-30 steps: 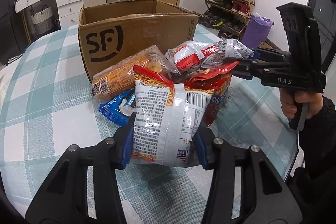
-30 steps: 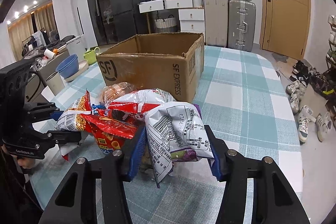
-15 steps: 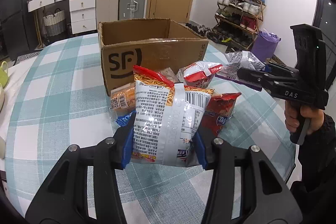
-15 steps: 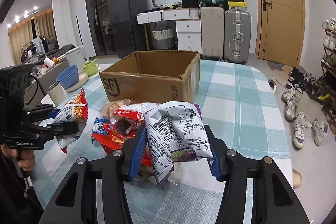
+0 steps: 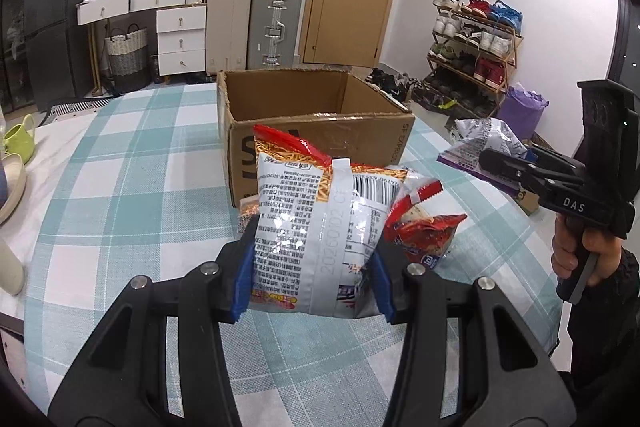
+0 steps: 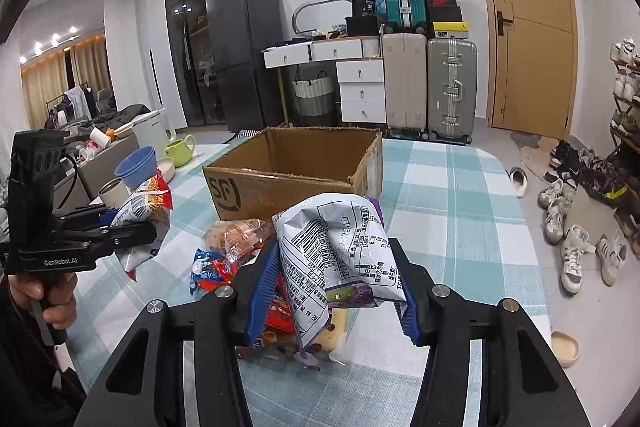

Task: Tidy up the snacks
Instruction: 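Lift both white bags over the box and release them inside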

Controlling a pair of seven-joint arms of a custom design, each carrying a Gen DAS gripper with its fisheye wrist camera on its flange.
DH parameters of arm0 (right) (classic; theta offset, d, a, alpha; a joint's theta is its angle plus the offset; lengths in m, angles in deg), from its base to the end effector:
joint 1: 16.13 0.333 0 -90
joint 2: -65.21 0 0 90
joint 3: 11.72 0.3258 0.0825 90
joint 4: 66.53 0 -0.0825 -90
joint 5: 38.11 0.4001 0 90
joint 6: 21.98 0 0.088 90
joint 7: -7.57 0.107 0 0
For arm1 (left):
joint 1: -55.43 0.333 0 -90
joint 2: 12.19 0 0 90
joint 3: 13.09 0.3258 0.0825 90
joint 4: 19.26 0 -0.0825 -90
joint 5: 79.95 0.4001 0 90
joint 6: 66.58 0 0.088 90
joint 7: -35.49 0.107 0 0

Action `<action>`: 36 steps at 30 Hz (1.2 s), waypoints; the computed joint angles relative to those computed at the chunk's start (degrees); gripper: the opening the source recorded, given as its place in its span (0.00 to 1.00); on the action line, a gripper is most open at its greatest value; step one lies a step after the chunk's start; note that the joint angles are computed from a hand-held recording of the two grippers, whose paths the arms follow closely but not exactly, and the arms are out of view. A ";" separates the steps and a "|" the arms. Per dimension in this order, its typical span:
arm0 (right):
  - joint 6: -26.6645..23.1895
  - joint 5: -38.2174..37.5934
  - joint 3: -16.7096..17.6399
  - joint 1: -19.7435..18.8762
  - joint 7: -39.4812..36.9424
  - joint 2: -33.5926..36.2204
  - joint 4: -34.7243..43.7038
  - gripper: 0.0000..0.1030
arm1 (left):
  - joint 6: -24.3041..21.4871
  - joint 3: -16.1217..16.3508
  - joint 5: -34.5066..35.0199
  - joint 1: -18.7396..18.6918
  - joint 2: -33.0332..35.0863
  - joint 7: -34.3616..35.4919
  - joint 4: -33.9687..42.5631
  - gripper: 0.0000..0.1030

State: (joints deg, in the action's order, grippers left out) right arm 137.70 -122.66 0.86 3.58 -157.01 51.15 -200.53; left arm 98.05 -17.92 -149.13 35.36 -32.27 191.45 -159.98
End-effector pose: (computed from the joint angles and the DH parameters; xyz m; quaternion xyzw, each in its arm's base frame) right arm 0.4009 0.3118 0.4738 -0.6144 0.6029 -0.3183 0.3970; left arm 0.4485 -0.1522 0.4881 -0.4431 0.7706 -0.4331 0.1492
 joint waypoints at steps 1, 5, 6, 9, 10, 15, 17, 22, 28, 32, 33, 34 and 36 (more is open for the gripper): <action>0.02 -0.26 0.06 0.02 0.37 -0.11 0.07 0.51 | 0.73 -0.16 -0.24 -0.07 -0.16 0.06 -0.03 0.44; -0.03 -2.65 0.16 0.06 2.83 0.00 0.74 0.51 | 1.98 -0.01 -0.44 -0.33 -0.67 -0.83 0.21 0.44; -0.21 -2.70 0.23 0.26 2.93 0.11 0.90 0.51 | 2.14 0.03 -0.21 -0.27 -0.79 -1.27 0.32 0.44; -0.14 -2.30 -0.02 0.58 2.22 0.84 1.88 0.51 | 2.79 0.17 0.43 -0.29 -0.33 -2.07 1.23 0.44; -0.26 -2.20 -0.04 0.66 2.09 1.04 2.20 0.51 | 2.92 0.13 0.93 -0.20 -0.19 -2.58 1.54 0.44; 0.73 -1.92 -0.81 0.43 1.55 2.16 3.84 0.51 | 3.08 0.10 4.23 0.54 0.92 -6.05 3.46 0.44; 0.84 -1.28 -1.07 0.32 0.69 2.79 4.71 0.51 | 3.24 0.08 5.15 0.58 1.38 -7.32 4.14 0.44; 1.43 -0.67 -1.57 0.01 -0.45 3.92 6.46 0.51 | 3.48 -0.18 8.04 1.01 3.14 -10.61 6.35 0.44; 2.34 1.50 -2.18 -0.30 -3.80 5.75 9.16 0.51 | 3.72 -0.57 10.36 1.45 5.37 -13.21 9.00 0.44; 3.49 2.70 -2.85 -0.56 -5.92 7.44 11.24 0.51 | 3.93 -1.30 13.00 2.40 7.62 -15.61 11.44 0.44; 3.83 3.20 -3.04 -0.58 -6.69 7.96 11.79 0.51 | 3.78 -1.64 14.17 2.84 8.36 -16.80 12.24 0.44; 3.99 3.58 -3.20 -0.60 -7.26 8.46 12.34 0.51 | 3.78 -1.89 14.91 3.12 8.86 -17.59 12.77 0.44; 4.71 4.41 -3.68 -0.69 -8.46 9.32 13.18 0.51 | 3.75 -2.57 17.09 3.80 10.48 -19.70 14.47 0.44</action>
